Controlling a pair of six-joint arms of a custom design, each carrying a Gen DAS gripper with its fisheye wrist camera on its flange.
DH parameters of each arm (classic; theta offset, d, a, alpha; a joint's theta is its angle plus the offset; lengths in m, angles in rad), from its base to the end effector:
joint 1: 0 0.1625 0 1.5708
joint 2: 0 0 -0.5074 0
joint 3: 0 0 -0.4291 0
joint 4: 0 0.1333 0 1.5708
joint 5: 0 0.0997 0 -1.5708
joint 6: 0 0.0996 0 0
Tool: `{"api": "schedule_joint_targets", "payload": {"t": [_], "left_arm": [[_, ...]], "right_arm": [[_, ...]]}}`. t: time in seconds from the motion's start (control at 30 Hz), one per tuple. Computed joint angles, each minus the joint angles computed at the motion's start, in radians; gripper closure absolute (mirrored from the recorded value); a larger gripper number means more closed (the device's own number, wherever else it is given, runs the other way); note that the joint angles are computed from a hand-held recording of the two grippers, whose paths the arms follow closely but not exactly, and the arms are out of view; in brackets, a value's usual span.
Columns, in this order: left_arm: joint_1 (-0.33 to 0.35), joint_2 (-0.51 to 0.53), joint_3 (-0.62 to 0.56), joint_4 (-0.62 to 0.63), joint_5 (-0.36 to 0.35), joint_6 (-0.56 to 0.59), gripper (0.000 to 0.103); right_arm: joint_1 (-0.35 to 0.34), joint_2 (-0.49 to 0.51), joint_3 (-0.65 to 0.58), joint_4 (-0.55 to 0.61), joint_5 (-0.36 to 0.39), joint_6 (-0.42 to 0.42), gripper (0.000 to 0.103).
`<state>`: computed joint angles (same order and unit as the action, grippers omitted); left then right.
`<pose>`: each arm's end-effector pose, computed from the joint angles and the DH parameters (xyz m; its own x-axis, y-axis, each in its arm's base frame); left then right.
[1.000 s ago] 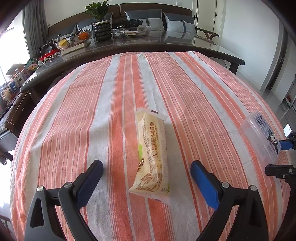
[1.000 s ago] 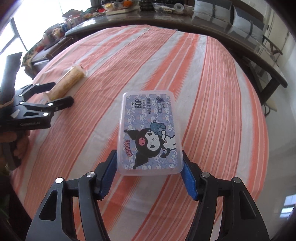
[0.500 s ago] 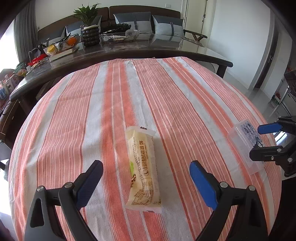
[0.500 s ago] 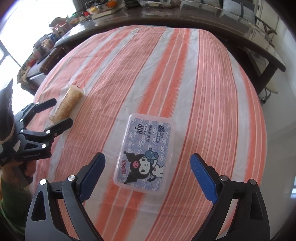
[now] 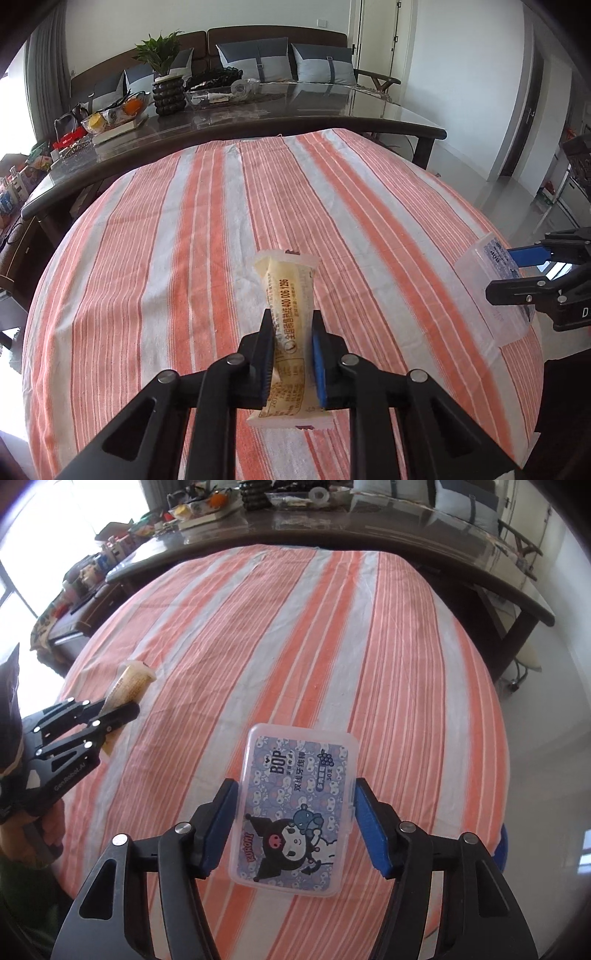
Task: Collect trash
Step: 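Carry the bread bag and clear box to the blue wastebasket and open both tools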
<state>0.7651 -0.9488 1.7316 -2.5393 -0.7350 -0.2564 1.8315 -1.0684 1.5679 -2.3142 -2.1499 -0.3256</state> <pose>-0.3688 -0.6413 0.2250 -0.7246 0.2035 -0.6584 0.5429 0.7571 -0.3635 0.2663 -0.6926 0.3449 -0.7184 -0.3833 0.5804 -0.5066 0.8602 -0.0589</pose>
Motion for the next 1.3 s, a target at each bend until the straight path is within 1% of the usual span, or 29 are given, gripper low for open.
{"api": "schedule_joint_targets", "payload": {"t": [0.07,0.23,0.37,0.53,0.63,0.77,0.9,1.07,1.13,1.17,1.3], "left_arm": [[-0.021,0.013,-0.010,-0.004,0.006,0.001,0.085],[-0.063,0.062,-0.049,0.006,-0.007,0.007,0.085],[-0.094,0.110,-0.088,0.015,-0.016,0.030,0.085],[-0.127,0.182,-0.161,0.027,-0.052,0.072,0.085],[-0.139,0.229,-0.212,0.038,-0.111,0.092,0.085],[-0.141,0.300,-0.293,0.070,-0.254,0.088,0.085],[-0.147,0.397,-0.393,0.115,-0.364,0.093,0.085],[-0.130,0.528,-0.538,0.188,-0.516,0.081,0.085],[-0.121,0.576,-0.593,0.222,-0.551,0.077,0.085],[-0.118,0.597,-0.618,0.237,-0.556,0.082,0.085],[-0.107,0.670,-0.694,0.281,-0.546,0.090,0.085]], "right_arm": [[-0.006,-0.022,0.014,-0.004,0.011,-0.008,0.039],[-0.025,-0.076,0.048,-0.039,0.019,-0.037,0.039],[-0.049,-0.119,0.066,-0.055,0.034,-0.039,0.039],[-0.086,-0.180,0.086,-0.078,0.058,-0.036,0.039],[-0.109,-0.217,0.095,-0.100,0.064,-0.037,0.039],[-0.154,-0.270,0.107,-0.132,0.058,-0.031,0.039],[-0.218,-0.315,0.112,-0.157,0.048,-0.008,0.039],[-0.318,-0.339,0.115,-0.165,0.047,0.034,0.039],[-0.363,-0.339,0.110,-0.156,0.068,0.057,0.039],[-0.384,-0.339,0.110,-0.154,0.083,0.073,0.039],[-0.463,-0.330,0.093,-0.132,0.149,0.136,0.039]]}}
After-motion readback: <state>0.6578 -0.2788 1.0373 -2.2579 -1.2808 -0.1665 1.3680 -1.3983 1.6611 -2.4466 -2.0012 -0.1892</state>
